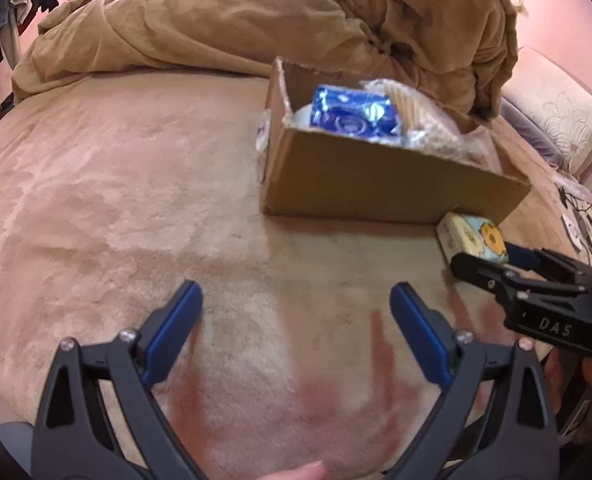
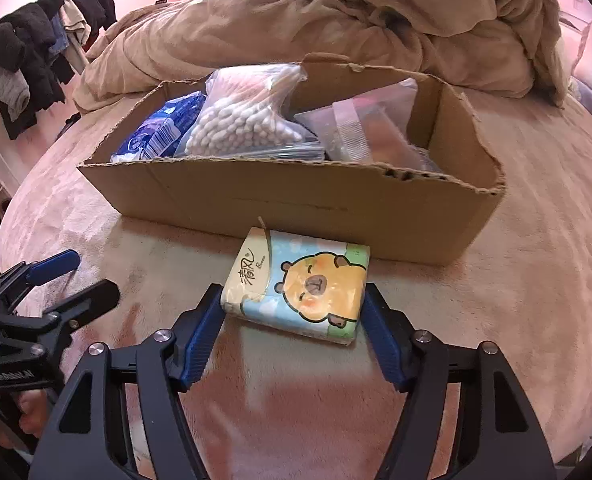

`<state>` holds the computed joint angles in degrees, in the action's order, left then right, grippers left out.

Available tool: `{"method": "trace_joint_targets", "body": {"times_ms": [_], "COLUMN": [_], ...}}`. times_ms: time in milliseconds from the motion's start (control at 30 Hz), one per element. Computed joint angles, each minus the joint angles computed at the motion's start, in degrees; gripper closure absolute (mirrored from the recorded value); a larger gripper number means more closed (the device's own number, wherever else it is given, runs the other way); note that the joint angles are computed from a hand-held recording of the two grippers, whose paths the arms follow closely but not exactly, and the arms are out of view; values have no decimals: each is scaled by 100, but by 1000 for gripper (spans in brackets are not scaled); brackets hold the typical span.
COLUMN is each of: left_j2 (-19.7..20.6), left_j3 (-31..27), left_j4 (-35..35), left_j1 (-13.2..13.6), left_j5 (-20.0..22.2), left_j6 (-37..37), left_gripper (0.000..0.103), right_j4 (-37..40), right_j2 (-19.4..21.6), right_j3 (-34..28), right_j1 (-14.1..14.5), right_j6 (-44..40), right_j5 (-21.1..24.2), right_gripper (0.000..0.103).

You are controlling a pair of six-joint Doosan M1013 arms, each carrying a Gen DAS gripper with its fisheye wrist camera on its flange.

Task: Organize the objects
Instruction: 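Lift the yellow tissue pack into the box and open the right tool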

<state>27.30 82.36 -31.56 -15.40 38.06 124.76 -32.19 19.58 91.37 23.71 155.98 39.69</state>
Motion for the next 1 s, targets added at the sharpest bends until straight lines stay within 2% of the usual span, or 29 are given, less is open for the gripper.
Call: {"method": "trace_joint_targets", "body": {"times_ms": [433,567,833,1000], "left_j2": [-597,-779,-1009,-1074], "left_j3": [382,437,412,284], "left_j4": [-416,-291,-690,-581], "left_j1": [-6,-23,39,5], "left_j5": [-28,-170,-238,-340], "left_j6": [575,489,740,630], "left_gripper": [7,7,7,7], "right_j4": [-549,-869,-1350,-1586], "right_j2": [-503,-665,-888,-1002], "right_j3": [251,259,212,140], "right_j1": [301,428,593,608], "right_j6": [459,623,763,745], "right_j5": [196,343,620,741], "right_gripper": [32,32,32,32]}}
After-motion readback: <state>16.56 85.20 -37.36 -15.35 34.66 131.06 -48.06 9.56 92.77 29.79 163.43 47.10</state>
